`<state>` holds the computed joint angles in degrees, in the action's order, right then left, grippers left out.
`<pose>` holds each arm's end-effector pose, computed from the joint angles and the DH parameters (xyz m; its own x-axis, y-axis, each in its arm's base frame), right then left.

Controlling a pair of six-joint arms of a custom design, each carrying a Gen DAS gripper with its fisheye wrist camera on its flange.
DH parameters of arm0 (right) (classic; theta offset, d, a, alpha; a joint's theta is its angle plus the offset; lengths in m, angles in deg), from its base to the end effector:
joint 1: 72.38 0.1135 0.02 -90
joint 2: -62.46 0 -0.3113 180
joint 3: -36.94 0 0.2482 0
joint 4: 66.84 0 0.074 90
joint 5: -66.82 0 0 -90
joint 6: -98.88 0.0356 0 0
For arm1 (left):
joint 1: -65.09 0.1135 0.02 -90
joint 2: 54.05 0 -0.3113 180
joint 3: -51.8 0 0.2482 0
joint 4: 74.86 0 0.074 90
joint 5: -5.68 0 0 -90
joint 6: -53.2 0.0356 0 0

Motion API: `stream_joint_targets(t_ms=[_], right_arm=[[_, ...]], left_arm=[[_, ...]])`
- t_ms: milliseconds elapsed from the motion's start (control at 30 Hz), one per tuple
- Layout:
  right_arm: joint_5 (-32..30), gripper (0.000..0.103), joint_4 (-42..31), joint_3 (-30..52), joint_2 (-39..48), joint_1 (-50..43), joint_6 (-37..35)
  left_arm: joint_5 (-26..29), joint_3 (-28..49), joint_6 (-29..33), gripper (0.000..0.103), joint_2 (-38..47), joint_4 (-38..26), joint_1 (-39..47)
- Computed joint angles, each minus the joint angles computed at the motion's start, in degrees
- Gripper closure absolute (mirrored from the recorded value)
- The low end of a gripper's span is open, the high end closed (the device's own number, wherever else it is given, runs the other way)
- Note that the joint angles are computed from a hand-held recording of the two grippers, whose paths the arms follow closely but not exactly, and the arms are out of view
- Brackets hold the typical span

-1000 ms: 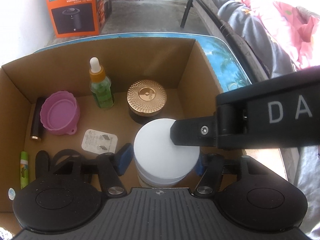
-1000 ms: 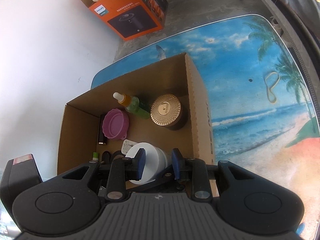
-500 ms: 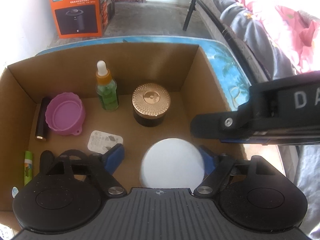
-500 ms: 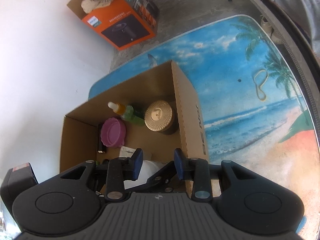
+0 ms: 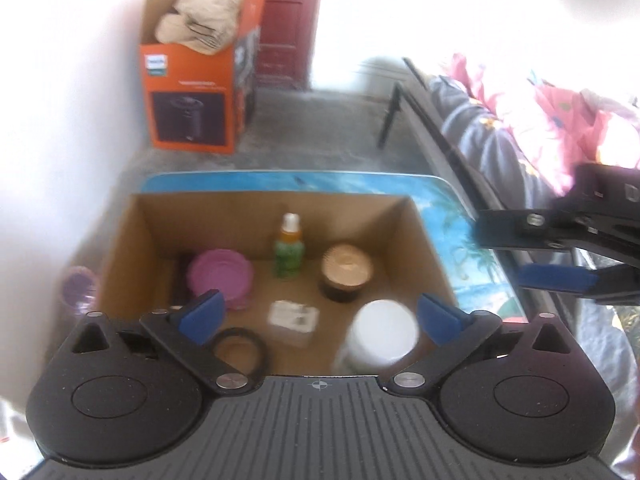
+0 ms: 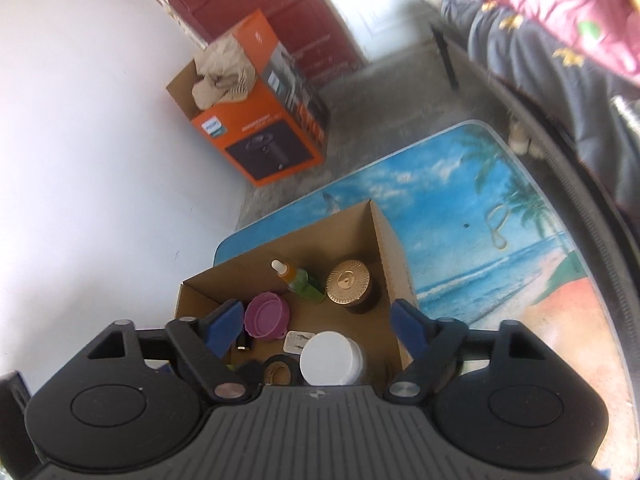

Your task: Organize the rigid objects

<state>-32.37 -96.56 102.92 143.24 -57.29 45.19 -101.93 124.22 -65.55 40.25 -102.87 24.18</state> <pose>0.2765 0.0804 0.2808 -0.7628 0.3997 -0.5082 0.1052 0.8523 0.5124 0.2664 -0.2166 0.2489 -0.7361 0.0312 -0.6761 0.1401 0.9843 -0.1070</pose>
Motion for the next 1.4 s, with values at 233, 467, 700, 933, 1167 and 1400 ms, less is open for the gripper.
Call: stream_joint_targets(t_ms=[233, 467, 700, 933, 1167, 1400], right_arm=[[17.92, 0.000, -8.38, 0.60, -4.04, 9.77, 0.07], [31.48, 0.000, -18.51, 6.21, 2.92, 20.22, 0.11], [31.66, 0.000, -23.00, 9.99, 9.14, 24.58, 1.66], [31.09, 0.000, -25.56, 12.52, 13.16, 25.97, 3.21], [30.45, 0.000, -26.74, 14.07, 14.40, 26.17, 3.42], [29.78, 0.000, -27.08, 14.73, 14.80, 25.85, 3.07]], left_arm=[[-9.97, -0.04, -5.27, 0.000, -2.67, -11.43, -1.19], [-6.64, 4.40, -1.86, 0.000, 2.12, -20.87, 2.39], [2.32, 4.05, -2.26, 0.001, 3.04, -21.98, 6.51], [4.83, 0.41, -1.66, 0.000, 0.42, -20.13, 7.98], [6.18, -0.29, 0.08, 0.001, -0.20, -19.41, 9.64], [6.40, -0.94, 1.77, 0.001, -1.06, -18.51, 10.30]])
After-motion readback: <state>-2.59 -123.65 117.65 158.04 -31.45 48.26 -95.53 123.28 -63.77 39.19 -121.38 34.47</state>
